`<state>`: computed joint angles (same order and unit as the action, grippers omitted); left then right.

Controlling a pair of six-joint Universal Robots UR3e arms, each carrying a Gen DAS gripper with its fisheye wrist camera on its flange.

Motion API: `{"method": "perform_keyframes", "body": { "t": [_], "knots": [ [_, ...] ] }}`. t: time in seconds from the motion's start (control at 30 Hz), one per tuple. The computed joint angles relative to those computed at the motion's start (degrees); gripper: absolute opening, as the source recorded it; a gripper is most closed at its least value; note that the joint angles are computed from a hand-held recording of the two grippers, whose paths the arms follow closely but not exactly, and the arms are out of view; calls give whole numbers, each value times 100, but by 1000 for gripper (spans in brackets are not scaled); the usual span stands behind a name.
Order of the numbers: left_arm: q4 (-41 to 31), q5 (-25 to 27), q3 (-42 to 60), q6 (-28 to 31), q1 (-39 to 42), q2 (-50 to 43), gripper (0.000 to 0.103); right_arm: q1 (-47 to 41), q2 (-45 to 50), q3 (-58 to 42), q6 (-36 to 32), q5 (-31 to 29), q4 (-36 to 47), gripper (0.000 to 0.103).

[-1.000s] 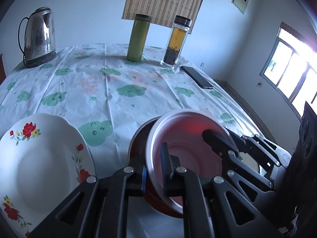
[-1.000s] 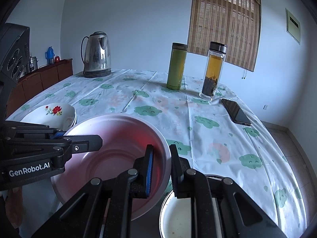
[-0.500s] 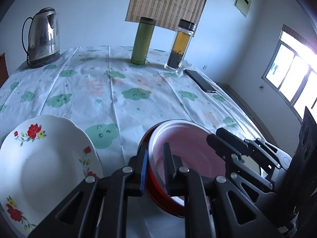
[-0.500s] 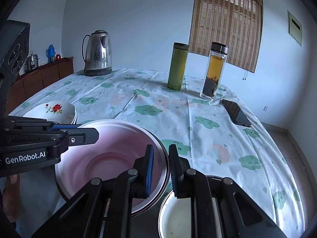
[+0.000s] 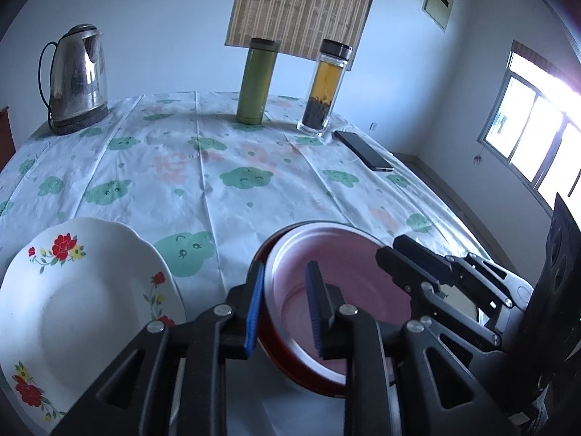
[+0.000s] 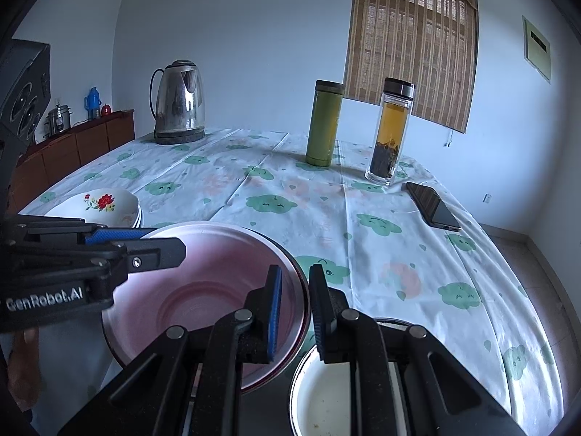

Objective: Organize plates and bowls
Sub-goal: 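Lower the pink basin down into the steel bowl with both grippers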

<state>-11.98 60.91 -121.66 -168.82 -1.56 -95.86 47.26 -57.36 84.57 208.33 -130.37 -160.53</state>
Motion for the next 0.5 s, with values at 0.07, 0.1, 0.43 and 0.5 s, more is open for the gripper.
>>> {"method": "perform_keyframes", "body": {
  "t": [0.07,0.1,0.43,0.5],
  "knots": [
    [132,82,-64,-13,-42,24,22,13,19,-35,-4,-18,10,17],
    [216,153,-98,-3,-78,36,22,13,-3,-1,4,-12,-5,17],
    [326,165,-196,23,-93,87,28,-33,-76,143,97,50,-148,17],
    [346,49,-238,55,-60,120,35,-23,-80,175,97,21,-220,17]
  ]
}}
